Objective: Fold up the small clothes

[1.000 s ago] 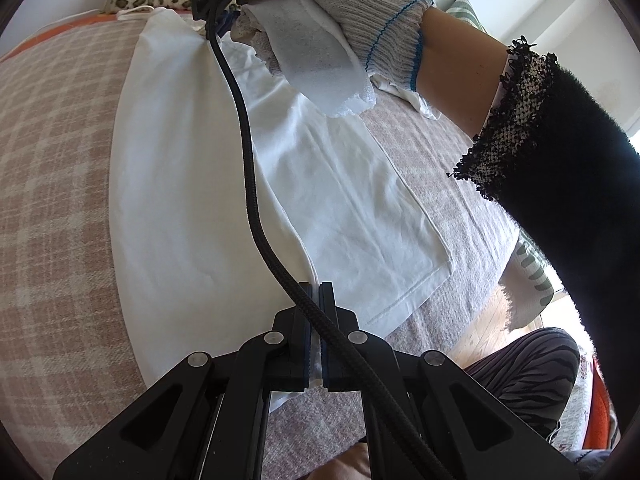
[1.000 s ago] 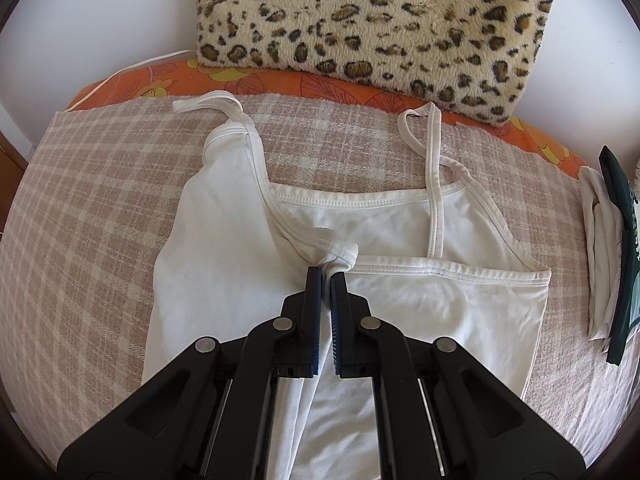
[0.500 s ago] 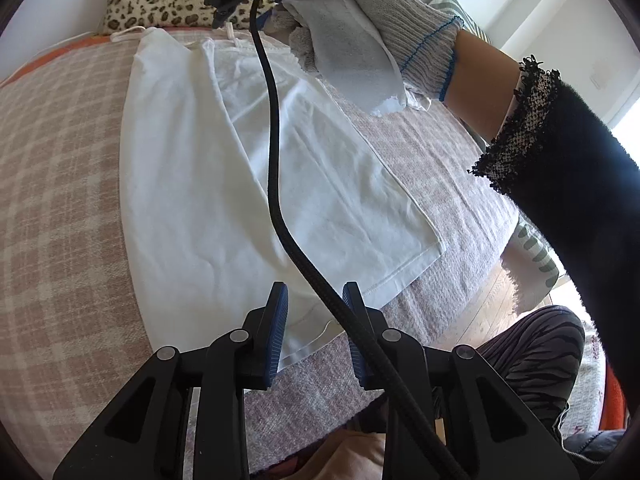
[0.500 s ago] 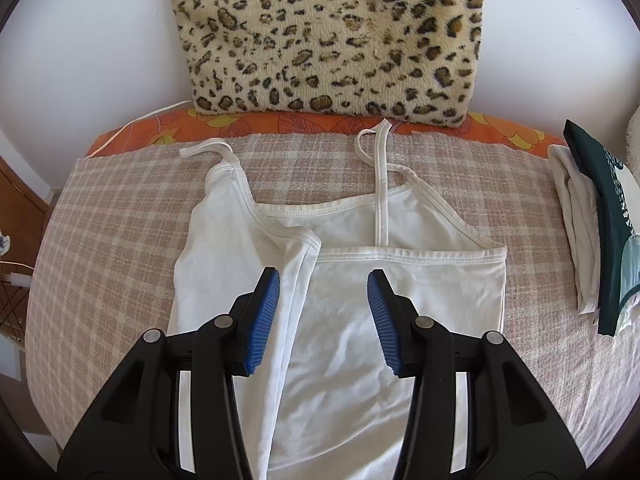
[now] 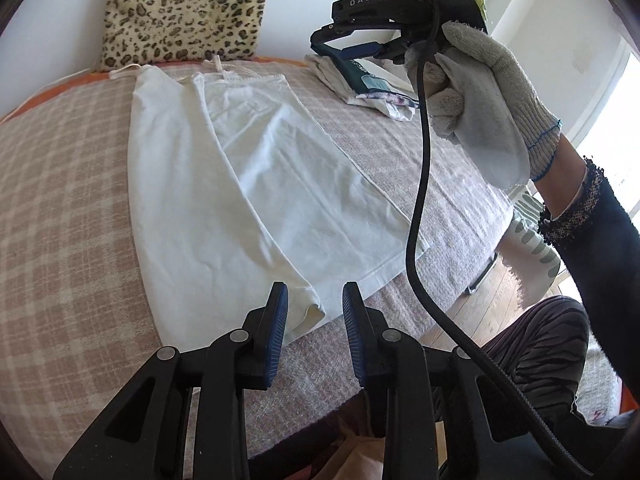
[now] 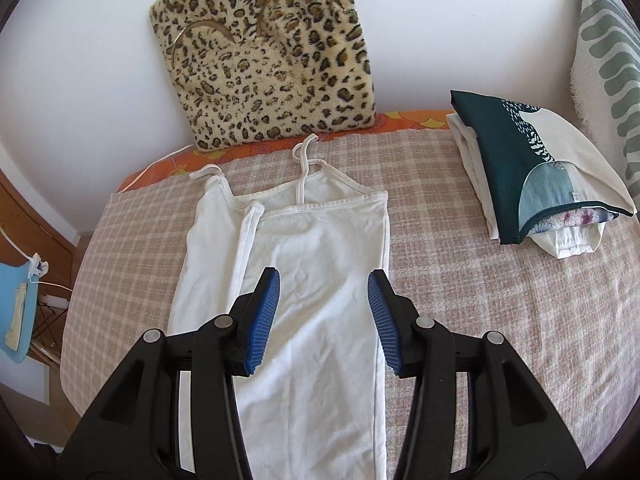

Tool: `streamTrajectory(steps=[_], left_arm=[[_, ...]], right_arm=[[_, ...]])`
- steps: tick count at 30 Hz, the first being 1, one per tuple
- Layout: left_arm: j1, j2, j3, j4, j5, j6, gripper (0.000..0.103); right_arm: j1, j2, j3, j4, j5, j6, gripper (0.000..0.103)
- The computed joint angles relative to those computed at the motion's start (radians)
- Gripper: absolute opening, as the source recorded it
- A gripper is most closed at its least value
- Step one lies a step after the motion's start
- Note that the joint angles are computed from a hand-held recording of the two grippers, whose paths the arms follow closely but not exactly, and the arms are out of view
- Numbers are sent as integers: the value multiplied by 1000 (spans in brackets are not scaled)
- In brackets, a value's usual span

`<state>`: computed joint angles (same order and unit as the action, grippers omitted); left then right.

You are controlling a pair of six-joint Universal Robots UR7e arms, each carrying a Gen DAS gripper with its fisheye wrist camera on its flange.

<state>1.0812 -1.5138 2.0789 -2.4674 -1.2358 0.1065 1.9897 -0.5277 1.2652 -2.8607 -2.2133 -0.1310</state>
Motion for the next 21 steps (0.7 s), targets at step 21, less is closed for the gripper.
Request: streamTrajectory(steps=[21], left_arm=[[-49,76,36,-25,-78,29,31]], right_arm=[[-145,-327,358,-240,160,109,49]])
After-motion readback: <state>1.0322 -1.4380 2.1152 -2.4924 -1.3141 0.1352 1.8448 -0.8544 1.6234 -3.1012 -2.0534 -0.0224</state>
